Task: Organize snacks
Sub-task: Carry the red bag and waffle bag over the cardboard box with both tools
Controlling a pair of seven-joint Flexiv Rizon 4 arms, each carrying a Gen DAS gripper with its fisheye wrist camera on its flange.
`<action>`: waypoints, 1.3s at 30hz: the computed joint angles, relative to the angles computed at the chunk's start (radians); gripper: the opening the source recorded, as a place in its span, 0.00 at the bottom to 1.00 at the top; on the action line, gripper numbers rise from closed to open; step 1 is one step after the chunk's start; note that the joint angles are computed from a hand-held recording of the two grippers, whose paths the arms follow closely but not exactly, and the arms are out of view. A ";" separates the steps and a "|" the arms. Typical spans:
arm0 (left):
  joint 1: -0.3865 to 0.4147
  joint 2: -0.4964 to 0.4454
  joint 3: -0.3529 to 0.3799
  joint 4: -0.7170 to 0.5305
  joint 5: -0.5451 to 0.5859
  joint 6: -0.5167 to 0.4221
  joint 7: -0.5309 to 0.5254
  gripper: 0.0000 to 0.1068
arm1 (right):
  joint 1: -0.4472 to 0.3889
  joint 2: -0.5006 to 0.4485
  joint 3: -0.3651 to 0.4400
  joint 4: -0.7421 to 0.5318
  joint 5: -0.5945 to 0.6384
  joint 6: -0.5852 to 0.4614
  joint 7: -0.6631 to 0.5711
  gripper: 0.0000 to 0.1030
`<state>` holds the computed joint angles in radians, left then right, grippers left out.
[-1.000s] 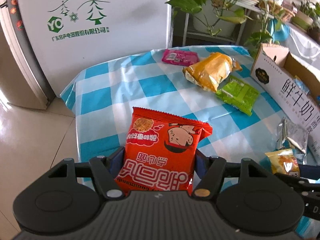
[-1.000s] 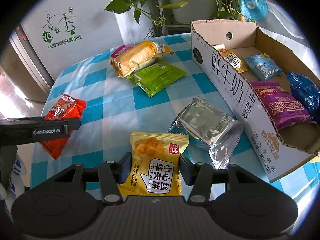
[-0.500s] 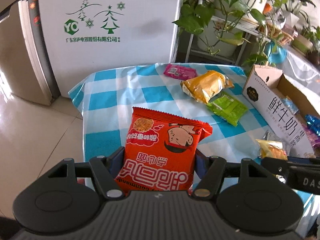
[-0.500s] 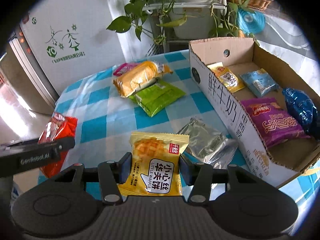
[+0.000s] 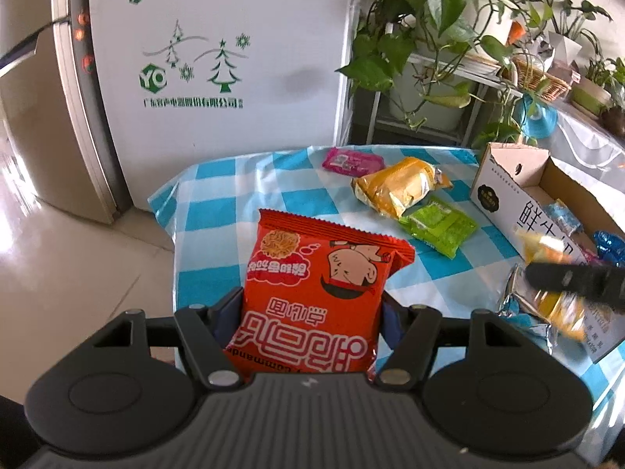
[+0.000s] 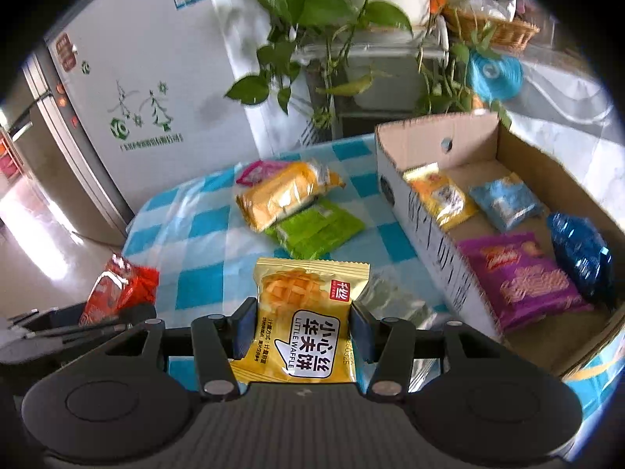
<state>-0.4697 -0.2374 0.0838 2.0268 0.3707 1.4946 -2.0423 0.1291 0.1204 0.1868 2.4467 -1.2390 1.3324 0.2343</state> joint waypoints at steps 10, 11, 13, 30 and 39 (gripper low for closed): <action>-0.015 -0.001 0.017 -0.013 0.046 0.012 -0.055 0.64 | -0.101 0.076 -0.040 -0.008 -0.134 0.064 0.038 0.55; -0.010 -0.001 0.010 -0.011 0.038 0.016 -0.048 0.64 | -0.109 0.081 -0.042 -0.010 -0.138 0.065 0.031 0.55; -0.005 -0.001 0.002 -0.008 0.024 0.023 -0.038 0.64 | -0.127 0.093 -0.049 -0.008 -0.147 0.078 0.023 0.55; -0.021 -0.058 -0.136 -0.101 -0.246 0.070 0.113 0.64 | -0.293 0.142 -0.124 0.010 -0.271 0.224 0.073 0.55; -0.023 -0.116 -0.259 -0.160 -0.409 0.076 0.255 0.64 | -0.322 0.180 -0.258 0.034 -0.442 0.287 0.271 0.55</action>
<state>-0.4930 -0.3534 -0.1748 1.8666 -0.0383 1.5709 -1.7869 -0.1925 0.3004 -0.0710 2.4804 -1.6813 1.6194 0.5054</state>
